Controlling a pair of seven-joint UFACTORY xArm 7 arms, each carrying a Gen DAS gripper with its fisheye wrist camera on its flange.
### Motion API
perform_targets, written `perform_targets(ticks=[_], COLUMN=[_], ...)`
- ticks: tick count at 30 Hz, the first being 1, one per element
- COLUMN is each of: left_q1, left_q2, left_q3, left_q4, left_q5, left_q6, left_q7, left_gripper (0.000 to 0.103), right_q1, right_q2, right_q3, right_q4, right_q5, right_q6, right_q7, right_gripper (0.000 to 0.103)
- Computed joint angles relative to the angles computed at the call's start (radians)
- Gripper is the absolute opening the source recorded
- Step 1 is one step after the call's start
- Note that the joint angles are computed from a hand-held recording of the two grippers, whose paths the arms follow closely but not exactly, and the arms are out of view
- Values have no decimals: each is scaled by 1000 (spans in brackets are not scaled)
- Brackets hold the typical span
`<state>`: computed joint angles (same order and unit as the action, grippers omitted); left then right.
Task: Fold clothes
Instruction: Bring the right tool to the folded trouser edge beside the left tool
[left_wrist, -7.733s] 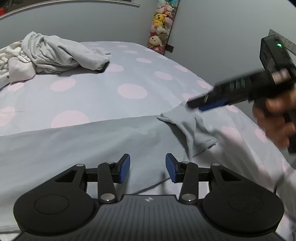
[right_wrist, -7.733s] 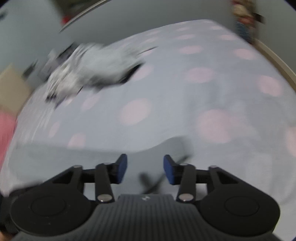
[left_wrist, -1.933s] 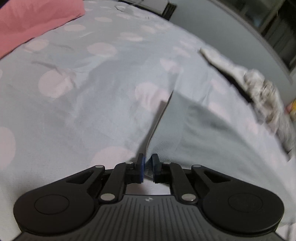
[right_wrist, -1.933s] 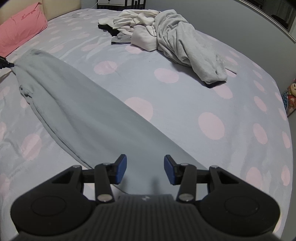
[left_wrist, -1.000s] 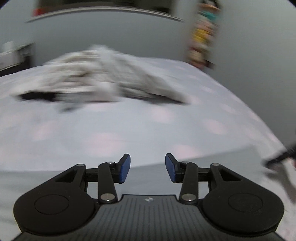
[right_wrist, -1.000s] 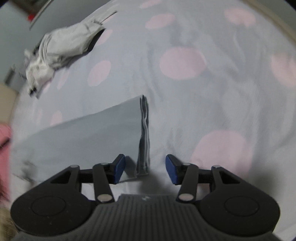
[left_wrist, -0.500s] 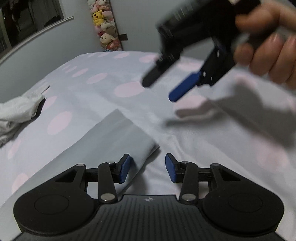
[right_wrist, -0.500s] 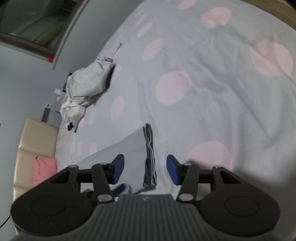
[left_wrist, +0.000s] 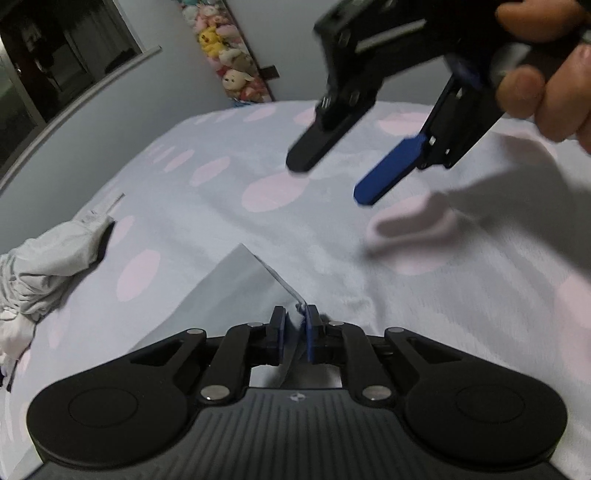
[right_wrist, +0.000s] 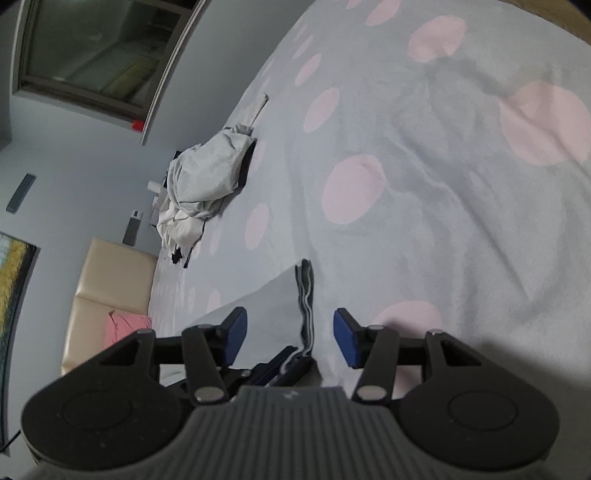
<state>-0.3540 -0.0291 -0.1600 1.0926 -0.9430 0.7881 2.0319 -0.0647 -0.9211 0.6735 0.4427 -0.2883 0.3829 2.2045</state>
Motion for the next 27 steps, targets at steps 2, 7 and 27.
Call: perform_targets(ticks=[2, 7, 27], left_q1=[0, 5, 108], left_q2=[-11, -18, 108], left_q3=[1, 12, 35], left_q4=[-3, 14, 299], left_q5=[-8, -19, 45], left_q6=[1, 28, 326], left_q7=[-11, -22, -413], left_gripper=[9, 9, 9], right_q1=[-5, -34, 17], right_q2=[38, 148, 421], right_q3=[-24, -82, -235], right_q4=[-2, -4, 264], right_q5=[-12, -18, 59], right_q6=[-41, -173, -80], right_q7=[-34, -128, -455], right_gripper=[56, 57, 6])
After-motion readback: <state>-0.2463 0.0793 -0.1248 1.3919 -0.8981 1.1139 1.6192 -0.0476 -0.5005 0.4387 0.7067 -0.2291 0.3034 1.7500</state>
